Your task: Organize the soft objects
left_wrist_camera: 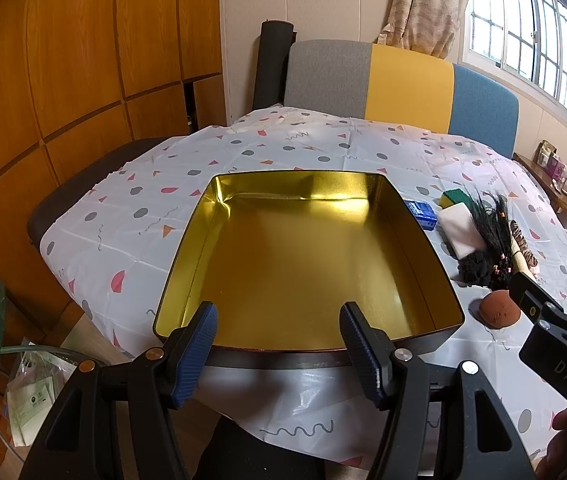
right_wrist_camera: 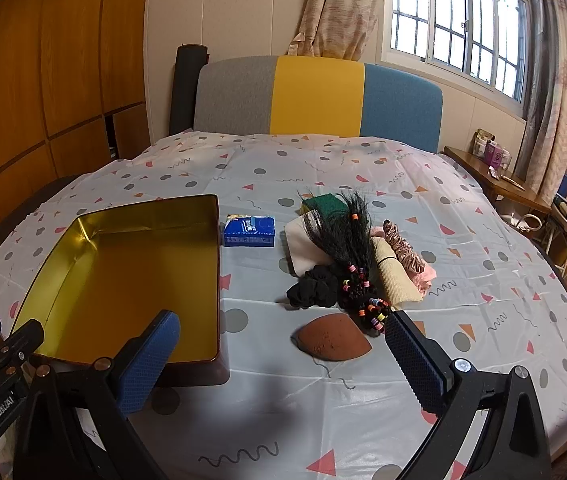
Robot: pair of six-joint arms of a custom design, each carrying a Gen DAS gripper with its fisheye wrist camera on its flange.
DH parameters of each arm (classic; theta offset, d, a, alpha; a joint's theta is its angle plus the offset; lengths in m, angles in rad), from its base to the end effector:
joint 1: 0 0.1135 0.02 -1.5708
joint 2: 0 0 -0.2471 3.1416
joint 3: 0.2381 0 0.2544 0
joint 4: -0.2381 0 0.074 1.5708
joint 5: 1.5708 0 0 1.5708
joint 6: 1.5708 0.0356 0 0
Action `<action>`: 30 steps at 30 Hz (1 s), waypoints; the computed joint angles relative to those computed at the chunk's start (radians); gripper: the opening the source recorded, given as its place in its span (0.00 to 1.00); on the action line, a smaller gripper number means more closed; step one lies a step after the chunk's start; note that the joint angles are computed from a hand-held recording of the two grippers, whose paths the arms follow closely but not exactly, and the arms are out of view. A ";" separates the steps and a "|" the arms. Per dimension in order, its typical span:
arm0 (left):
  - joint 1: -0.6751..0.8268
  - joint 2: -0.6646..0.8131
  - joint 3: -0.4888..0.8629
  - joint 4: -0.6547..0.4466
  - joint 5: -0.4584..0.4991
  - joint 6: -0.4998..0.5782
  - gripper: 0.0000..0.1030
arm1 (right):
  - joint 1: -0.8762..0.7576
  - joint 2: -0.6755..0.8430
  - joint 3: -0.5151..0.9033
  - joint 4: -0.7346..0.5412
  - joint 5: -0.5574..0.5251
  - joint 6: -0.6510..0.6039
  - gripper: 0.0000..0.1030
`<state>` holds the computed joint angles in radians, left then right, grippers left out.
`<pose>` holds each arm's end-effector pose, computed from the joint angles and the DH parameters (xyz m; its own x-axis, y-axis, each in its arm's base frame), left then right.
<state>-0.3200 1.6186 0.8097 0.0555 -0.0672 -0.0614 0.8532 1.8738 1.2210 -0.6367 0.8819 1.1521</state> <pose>0.3100 -0.1002 0.1479 -0.6646 0.1557 -0.7308 0.2270 0.9739 0.0011 0.2531 0.2482 0.1540 -0.5656 0.2351 -0.7904 0.4397 0.8968 -0.0479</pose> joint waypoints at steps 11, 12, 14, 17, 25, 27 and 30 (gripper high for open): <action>0.010 0.011 0.001 0.005 0.013 0.003 0.63 | 0.001 0.005 0.004 -0.004 -0.002 -0.001 1.00; 0.009 0.012 0.002 0.004 0.010 0.003 0.63 | -0.001 0.005 0.003 -0.001 -0.003 -0.003 1.00; 0.011 0.013 0.002 0.005 0.013 0.003 0.63 | 0.000 0.006 0.005 -0.004 -0.002 -0.003 1.00; 0.011 0.014 0.002 0.006 0.012 0.001 0.63 | 0.001 0.004 0.004 -0.003 -0.002 -0.003 1.00; 0.014 0.016 0.004 0.006 0.017 0.002 0.63 | 0.000 0.004 0.007 -0.007 0.002 -0.006 1.00; 0.016 0.017 0.005 0.005 0.021 0.003 0.63 | -0.001 0.002 0.007 -0.006 0.002 -0.007 1.00; 0.016 0.015 0.005 0.003 0.027 0.002 0.63 | 0.000 0.003 0.007 -0.008 0.005 -0.006 1.00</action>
